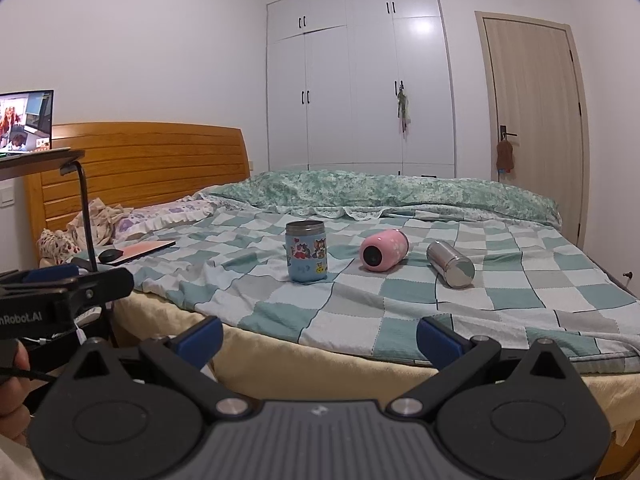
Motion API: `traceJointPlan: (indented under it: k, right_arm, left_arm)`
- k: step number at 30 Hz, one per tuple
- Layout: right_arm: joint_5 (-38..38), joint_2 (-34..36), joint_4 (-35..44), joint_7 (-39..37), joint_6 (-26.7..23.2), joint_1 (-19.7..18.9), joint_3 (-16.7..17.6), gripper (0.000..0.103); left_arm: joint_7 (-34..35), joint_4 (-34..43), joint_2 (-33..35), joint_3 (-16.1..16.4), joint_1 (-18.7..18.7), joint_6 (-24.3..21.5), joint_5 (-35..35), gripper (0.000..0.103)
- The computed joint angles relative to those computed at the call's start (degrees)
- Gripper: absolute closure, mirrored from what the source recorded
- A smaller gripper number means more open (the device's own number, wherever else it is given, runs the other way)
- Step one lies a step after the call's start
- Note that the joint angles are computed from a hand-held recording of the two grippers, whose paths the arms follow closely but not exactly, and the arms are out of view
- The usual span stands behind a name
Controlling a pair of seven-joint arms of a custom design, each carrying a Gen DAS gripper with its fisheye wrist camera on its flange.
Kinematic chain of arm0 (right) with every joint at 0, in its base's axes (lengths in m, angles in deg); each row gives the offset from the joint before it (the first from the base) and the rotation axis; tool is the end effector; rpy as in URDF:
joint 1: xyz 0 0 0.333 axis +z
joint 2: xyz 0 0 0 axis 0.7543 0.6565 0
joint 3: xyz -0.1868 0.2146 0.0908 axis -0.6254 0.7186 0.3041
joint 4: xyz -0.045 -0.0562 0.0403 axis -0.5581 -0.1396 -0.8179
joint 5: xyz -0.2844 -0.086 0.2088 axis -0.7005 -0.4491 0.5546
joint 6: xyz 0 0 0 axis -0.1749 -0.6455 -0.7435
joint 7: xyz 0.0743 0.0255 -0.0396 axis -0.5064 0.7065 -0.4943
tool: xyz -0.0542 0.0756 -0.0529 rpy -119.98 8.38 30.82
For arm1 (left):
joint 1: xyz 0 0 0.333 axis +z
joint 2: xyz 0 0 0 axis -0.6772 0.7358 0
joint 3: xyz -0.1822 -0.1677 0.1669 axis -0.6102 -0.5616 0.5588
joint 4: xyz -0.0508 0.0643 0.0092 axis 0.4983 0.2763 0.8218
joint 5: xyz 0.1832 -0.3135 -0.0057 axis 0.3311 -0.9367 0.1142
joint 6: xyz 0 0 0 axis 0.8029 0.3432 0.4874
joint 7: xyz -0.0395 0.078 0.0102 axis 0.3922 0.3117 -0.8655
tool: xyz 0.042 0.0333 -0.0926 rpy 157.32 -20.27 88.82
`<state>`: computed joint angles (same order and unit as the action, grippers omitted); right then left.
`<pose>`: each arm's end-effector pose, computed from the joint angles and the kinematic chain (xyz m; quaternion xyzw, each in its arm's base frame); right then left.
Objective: Flip cup upright
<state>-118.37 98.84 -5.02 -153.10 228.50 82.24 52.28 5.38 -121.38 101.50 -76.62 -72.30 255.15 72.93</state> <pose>0.6075 0.3534 0.5203 -0.5345 0.5919 -0.4239 0.4293 0.6397 -0.3957 0.5444 -0.4286 0.6304 -0.5574 0.3291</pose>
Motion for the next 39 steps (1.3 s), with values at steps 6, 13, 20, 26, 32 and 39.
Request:
traceJointPlan:
  k: [6,13,20,26,32,39]
  right_arm:
    - [1.4,0.5,0.5,-1.2,0.6,-0.4,0.1,0.0]
    - [1.9,0.7,0.8,-1.7,0.4,-0.1,-0.3,0.0]
    - [-0.1,0.4,0.4,-0.1,0.0,0.5,-0.7,0.0]
    - [-0.1,0.2,0.1,0.0,-0.1,0.3,-0.2,0.0]
    - [0.3,0.2,0.1,-0.6,-0.1,0.1,0.0,0.0]
    - [0.8,0.4,0.4,-0.3,0.1,-0.1,-0.2,0.0]
  left_arm:
    - [2.5,0.4,0.4,-2.3,1.0,-1.1,-1.8,0.0]
    - [3.3,0.6,0.6,-2.3,0.8,-1.8,-3.4,0.0]
    - [3.2,1.1,1.0,-1.9,0.6,-1.5,-3.2,0.0]
    - [3.2,1.3,1.1,-2.0,0.6,-1.7,-3.5,0.0]
    - [3.4,1.2,1.0,-2.2,0.7,-1.7,-3.5,0.0]
    - [3.4,1.0,0.9,-2.3,0.8,-1.7,-3.6,0.0]
